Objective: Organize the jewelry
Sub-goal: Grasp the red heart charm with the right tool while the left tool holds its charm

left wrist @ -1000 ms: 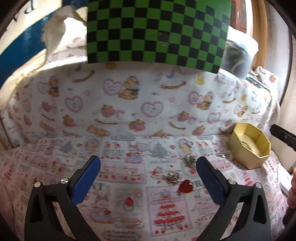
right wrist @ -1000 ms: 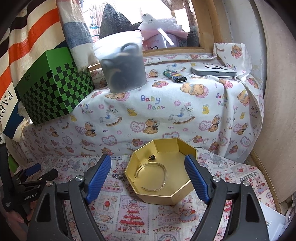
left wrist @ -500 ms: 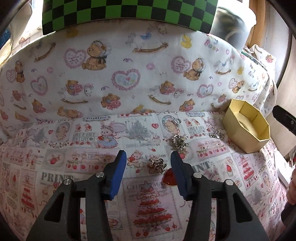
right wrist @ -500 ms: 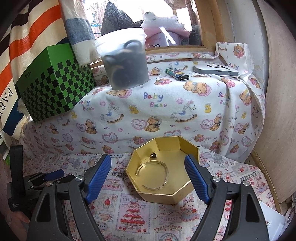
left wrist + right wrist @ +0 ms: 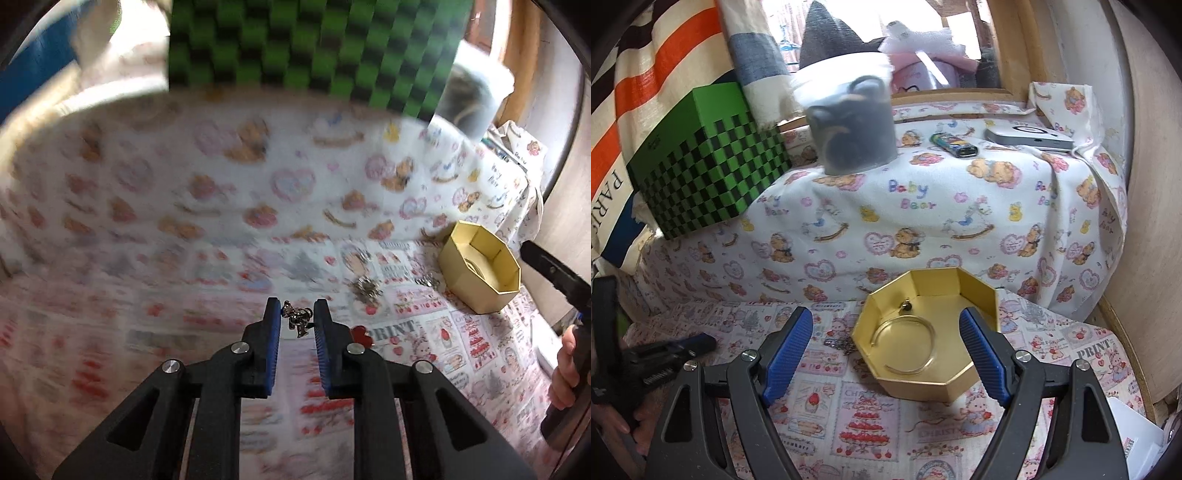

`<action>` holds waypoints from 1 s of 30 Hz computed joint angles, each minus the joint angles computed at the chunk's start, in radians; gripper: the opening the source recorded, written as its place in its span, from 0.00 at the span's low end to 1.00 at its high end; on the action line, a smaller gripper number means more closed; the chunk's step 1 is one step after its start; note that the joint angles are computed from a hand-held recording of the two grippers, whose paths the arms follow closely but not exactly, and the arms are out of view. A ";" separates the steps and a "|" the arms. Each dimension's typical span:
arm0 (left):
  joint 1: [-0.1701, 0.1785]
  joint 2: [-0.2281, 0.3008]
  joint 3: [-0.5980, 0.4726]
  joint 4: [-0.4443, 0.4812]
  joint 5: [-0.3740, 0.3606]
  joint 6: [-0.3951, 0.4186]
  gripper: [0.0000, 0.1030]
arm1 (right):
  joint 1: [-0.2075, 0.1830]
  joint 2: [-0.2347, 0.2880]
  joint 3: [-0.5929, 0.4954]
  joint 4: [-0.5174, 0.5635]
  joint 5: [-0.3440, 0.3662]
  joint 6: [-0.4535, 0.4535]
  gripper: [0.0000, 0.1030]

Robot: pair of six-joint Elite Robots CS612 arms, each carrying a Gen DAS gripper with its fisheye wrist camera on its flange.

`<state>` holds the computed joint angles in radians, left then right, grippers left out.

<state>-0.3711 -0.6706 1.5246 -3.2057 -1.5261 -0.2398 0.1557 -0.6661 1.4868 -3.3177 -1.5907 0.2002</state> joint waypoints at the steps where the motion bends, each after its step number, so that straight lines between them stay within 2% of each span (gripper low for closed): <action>1: -0.003 -0.008 0.014 -0.023 0.026 0.012 0.17 | 0.004 0.001 -0.001 -0.002 0.001 -0.012 0.81; 2: -0.007 -0.016 0.026 -0.051 0.054 0.014 0.17 | 0.007 0.002 -0.001 -0.005 0.002 -0.024 0.81; 4: -0.002 -0.026 0.039 -0.097 0.063 -0.008 0.17 | 0.015 0.004 -0.003 -0.011 -0.001 -0.047 0.81; 8: 0.024 -0.032 0.054 -0.174 0.000 -0.058 0.17 | 0.032 0.004 -0.006 0.007 0.005 -0.077 0.81; 13: 0.038 -0.037 0.059 -0.160 0.028 -0.094 0.17 | 0.066 0.007 -0.014 0.019 0.017 -0.109 0.81; 16: 0.043 -0.037 0.057 -0.146 0.029 -0.110 0.17 | 0.080 0.018 -0.047 0.099 0.058 -0.114 0.81; 20: 0.040 -0.040 0.058 -0.132 0.065 -0.110 0.17 | 0.102 0.040 -0.103 0.197 0.057 -0.127 0.80; 22: 0.041 -0.040 0.057 -0.126 0.075 -0.117 0.17 | 0.110 0.051 -0.129 0.238 0.056 -0.120 0.71; 26: 0.044 -0.041 0.058 -0.123 0.087 -0.126 0.17 | 0.115 0.074 -0.173 0.302 0.101 -0.110 0.64; 30: 0.047 -0.042 0.060 -0.118 0.087 -0.135 0.17 | 0.131 0.101 -0.213 0.354 0.066 -0.140 0.56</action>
